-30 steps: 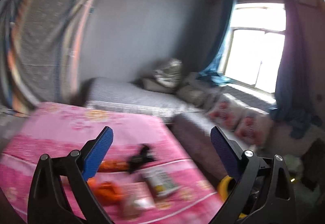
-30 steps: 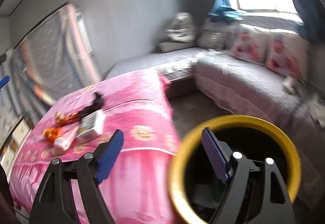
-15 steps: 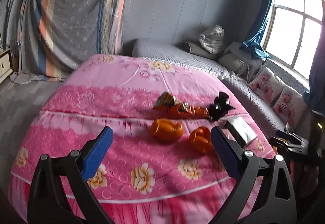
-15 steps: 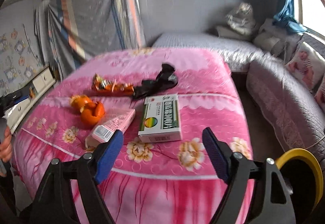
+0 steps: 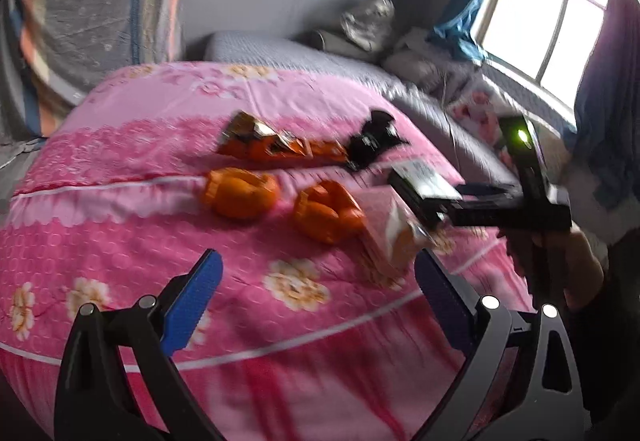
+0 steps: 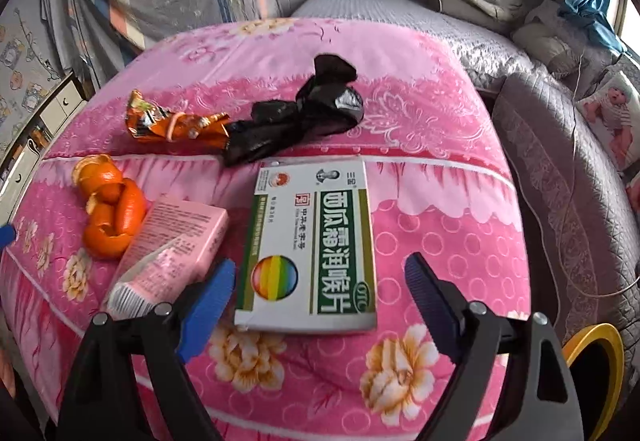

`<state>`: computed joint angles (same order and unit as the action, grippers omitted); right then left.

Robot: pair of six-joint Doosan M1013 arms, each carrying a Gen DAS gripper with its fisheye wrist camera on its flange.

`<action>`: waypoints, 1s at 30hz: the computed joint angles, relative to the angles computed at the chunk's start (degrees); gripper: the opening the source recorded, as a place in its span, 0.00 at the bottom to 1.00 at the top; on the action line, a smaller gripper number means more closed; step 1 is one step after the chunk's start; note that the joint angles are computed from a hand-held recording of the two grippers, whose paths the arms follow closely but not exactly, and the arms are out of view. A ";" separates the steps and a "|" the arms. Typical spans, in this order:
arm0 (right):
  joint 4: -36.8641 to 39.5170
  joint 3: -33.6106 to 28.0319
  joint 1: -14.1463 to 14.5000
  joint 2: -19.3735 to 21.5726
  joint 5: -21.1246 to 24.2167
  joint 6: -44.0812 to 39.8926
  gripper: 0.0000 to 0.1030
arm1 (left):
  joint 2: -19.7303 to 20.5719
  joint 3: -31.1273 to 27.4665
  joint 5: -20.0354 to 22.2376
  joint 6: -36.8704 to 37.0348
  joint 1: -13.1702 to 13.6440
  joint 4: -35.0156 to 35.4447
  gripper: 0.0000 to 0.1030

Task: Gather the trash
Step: 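Grasp the green-white medicine box with the right tool while the left tool grasps the torn pink box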

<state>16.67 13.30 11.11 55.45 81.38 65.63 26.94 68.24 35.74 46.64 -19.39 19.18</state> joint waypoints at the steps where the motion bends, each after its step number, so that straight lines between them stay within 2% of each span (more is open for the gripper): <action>1: -0.06 -0.22 0.06 0.24 0.16 0.15 0.81 | 0.71 -1.06 0.79 1.92 -0.22 -1.60 0.89; 3: -0.11 -0.53 0.12 0.62 0.13 0.63 0.78 | 2.10 -3.11 2.86 4.45 -0.76 -3.07 0.89; 5: 0.54 -0.36 0.06 0.70 -0.16 0.89 0.62 | 3.21 -4.81 4.32 5.61 -1.24 -3.35 0.89; 9: 2.47 5.39 -0.41 -2.03 -4.57 -0.36 0.60 | 5.81 -9.00 7.78 6.52 -1.89 -4.64 0.89; 15: 13.08 14.42 -3.77 -7.12 -10.63 -1.69 0.60 | 9.59 -15.28 13.32 7.29 -2.21 -6.17 0.89; 21: 22.49 20.51 -6.94 -10.91 -12.51 -4.24 0.60 | 14.34 -23.12 20.31 7.62 -2.66 -5.19 0.89; 24: 24.68 23.38 -7.85 -12.74 -13.45 -5.05 0.61 | 16.82 -26.87 24.04 6.40 -2.69 -3.61 0.88; 25: 25.59 24.46 -8.24 -13.42 -14.00 -6.01 0.61 | 17.56 -28.02 25.22 6.12 -2.59 -3.44 0.87; 29: 28.78 28.19 -9.38 -15.80 -15.84 -9.15 0.61 | 19.74 -31.32 28.48 5.25 -1.68 -5.55 0.71; 30: 29.39 28.63 -9.58 -16.12 -16.09 -9.50 0.61 | 20.03 -31.76 29.24 4.27 -1.75 -4.40 0.62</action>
